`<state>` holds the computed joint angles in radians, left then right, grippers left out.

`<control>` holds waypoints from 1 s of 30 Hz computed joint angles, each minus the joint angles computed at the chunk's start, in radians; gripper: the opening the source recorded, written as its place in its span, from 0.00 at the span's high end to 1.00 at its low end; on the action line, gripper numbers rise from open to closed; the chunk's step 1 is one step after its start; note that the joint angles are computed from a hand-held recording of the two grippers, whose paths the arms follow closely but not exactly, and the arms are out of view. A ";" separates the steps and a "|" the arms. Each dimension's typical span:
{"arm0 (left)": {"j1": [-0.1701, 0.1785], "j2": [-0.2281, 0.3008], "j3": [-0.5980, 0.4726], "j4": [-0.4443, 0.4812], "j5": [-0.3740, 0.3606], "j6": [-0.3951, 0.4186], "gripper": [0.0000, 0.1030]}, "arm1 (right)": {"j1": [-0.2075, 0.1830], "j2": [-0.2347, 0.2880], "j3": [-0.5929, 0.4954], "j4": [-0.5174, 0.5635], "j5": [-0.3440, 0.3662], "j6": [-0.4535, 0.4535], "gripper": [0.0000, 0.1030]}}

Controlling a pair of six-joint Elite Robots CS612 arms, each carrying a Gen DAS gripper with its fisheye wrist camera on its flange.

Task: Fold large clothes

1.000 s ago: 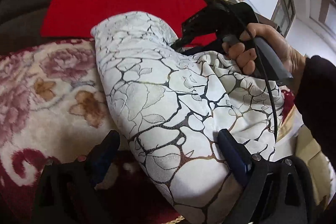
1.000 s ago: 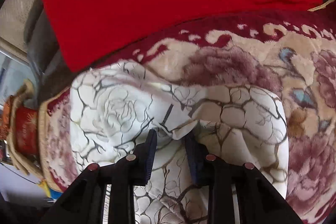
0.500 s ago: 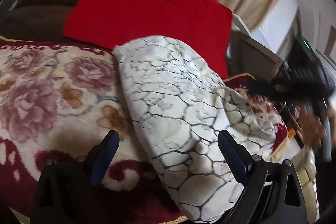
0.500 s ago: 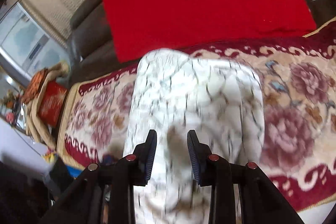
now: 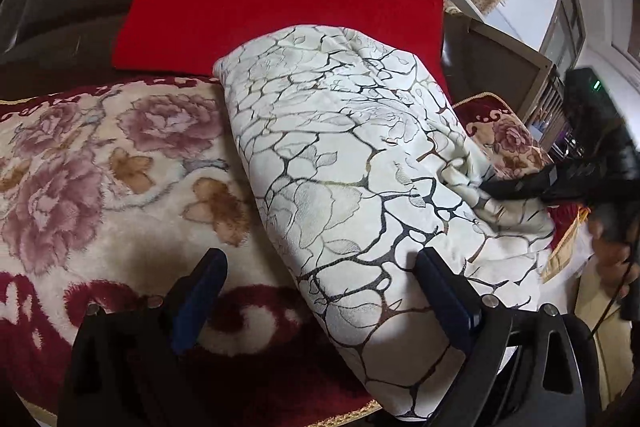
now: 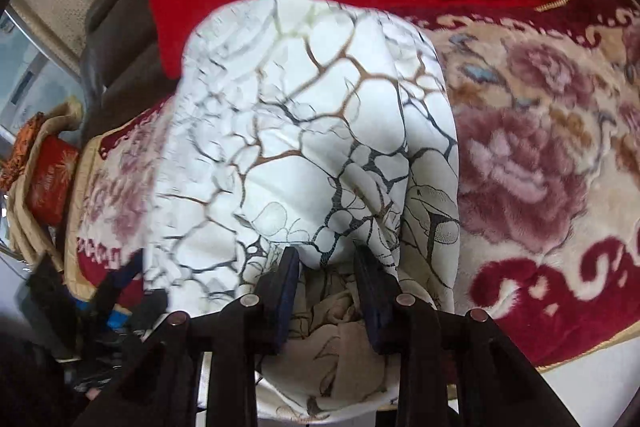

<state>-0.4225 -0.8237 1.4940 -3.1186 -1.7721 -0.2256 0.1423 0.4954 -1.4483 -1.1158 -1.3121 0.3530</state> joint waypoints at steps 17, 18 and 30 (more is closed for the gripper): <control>0.006 0.004 -0.033 0.060 0.029 0.007 0.07 | -0.026 0.002 0.084 -0.205 0.093 0.178 0.67; 0.007 0.008 -0.034 0.053 0.017 0.003 0.07 | -0.027 -0.003 0.104 -0.179 0.104 0.175 0.67; 0.022 0.004 -0.030 -0.012 -0.037 -0.040 0.07 | -0.029 -0.004 0.018 -0.146 0.099 0.123 0.67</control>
<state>-0.4008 -0.8198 1.4639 -3.1309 -1.8088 -0.2656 0.1133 0.4917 -1.4305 -1.2613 -1.2128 0.4763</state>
